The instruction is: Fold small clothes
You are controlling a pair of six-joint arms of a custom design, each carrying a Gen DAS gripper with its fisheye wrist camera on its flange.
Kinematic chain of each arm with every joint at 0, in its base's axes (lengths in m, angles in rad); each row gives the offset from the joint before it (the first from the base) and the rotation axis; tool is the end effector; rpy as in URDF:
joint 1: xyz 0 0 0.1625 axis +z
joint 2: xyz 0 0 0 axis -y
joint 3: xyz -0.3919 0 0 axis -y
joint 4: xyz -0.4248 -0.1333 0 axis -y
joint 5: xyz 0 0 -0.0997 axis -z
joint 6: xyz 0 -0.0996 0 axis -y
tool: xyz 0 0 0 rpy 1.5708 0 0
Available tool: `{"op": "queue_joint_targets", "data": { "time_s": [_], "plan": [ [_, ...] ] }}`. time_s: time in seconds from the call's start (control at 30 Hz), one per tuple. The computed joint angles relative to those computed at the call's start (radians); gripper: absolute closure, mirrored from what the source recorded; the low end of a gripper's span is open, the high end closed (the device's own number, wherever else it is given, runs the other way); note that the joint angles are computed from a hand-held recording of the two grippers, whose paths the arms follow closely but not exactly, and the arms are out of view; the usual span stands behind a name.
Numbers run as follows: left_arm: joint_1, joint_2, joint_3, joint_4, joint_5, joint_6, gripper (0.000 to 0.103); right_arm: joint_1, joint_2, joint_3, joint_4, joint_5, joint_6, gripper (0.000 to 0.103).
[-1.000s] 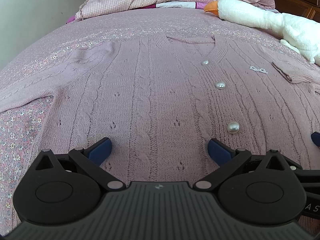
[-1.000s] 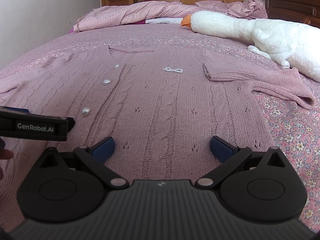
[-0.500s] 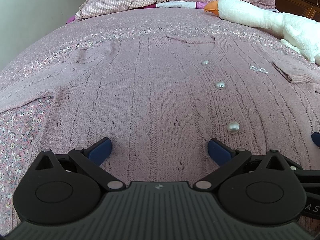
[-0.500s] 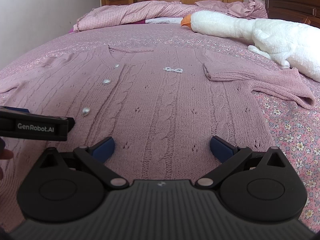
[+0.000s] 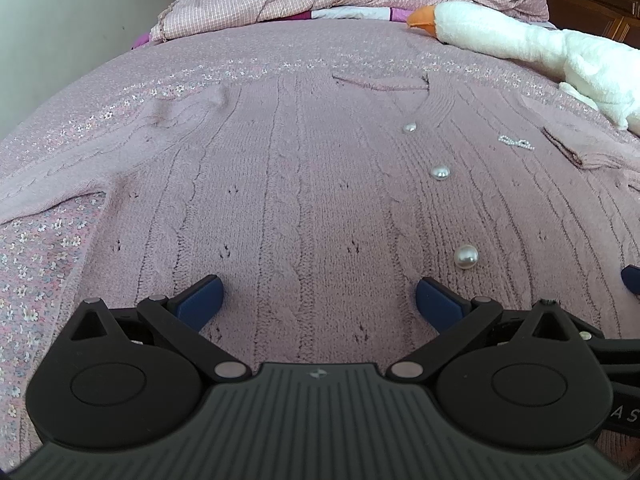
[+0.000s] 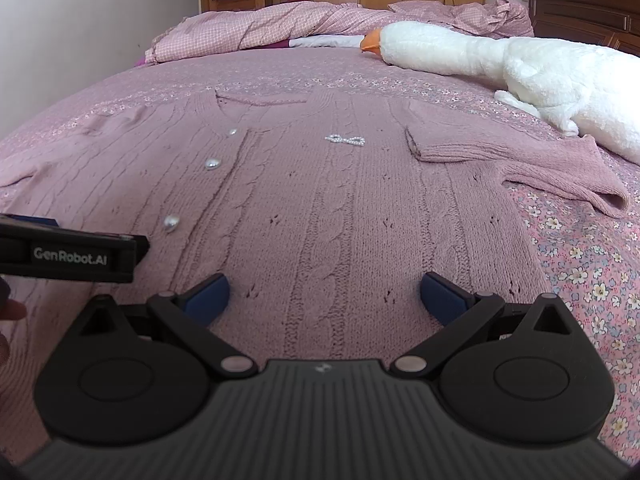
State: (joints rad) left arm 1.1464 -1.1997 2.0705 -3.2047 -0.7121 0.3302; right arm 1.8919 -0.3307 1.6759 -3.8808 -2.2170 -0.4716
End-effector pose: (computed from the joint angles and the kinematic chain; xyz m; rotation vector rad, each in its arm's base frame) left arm -0.0292 -0.5715 0.2247 0.4279 2.1593 -0.9144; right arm 0.2551 -0.5346 -0.0876 0.4968 -2.1932 1.1009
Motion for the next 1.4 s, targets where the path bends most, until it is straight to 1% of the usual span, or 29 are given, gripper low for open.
{"op": "queue_joint_targets", "data": {
  "time_s": [0.07, 0.13, 0.27, 0.4, 0.5, 0.7, 0.9, 1.0, 1.1, 1.17, 1.4],
  "plan": [
    [0.0, 0.003, -0.002, -0.006, 0.001, 0.006, 0.0, -0.001, -0.002, 0.002, 0.001, 0.001, 0.0, 0.0],
    [0.001, -0.002, -0.009, 0.023, 0.001, -0.01, 0.0, -0.001, -0.001, 0.001, -0.002, 0.003, 0.0, 0.0],
    [-0.001, -0.021, -0.027, 0.115, 0.005, -0.048, 0.0, -0.004, -0.01, 0.011, 0.0, 0.015, 0.007, 0.0],
    [-0.005, -0.04, -0.04, 0.177, 0.012, -0.088, 0.0, -0.004, -0.045, 0.036, 0.044, 0.029, 0.04, 0.0],
    [-0.013, -0.046, -0.04, 0.153, 0.03, -0.077, 0.0, -0.011, -0.083, 0.064, 0.073, 0.056, 0.063, 0.0],
    [-0.023, -0.053, -0.06, 0.13, 0.045, -0.06, 0.0, -0.036, -0.137, 0.082, 0.035, 0.071, 0.051, 0.0],
    [-0.023, -0.049, -0.072, 0.14, 0.057, -0.071, 0.0, -0.078, -0.182, 0.048, 0.029, 0.072, -0.006, 0.0],
    [-0.022, -0.041, -0.081, 0.144, 0.064, -0.068, 0.0, -0.099, -0.186, 0.015, 0.024, 0.07, -0.041, 0.0],
    [-0.023, -0.035, -0.077, 0.132, 0.075, -0.054, 0.0, -0.119, -0.185, -0.014, 0.038, 0.073, -0.046, 0.0],
    [-0.021, -0.032, -0.078, 0.129, 0.081, -0.053, 0.0, -0.13, -0.187, -0.024, 0.055, 0.089, -0.042, 0.0],
    [-0.016, -0.018, -0.091, 0.127, 0.097, -0.053, 0.0, -0.164, -0.165, -0.079, 0.087, 0.131, -0.078, 0.0]
  ]
}}
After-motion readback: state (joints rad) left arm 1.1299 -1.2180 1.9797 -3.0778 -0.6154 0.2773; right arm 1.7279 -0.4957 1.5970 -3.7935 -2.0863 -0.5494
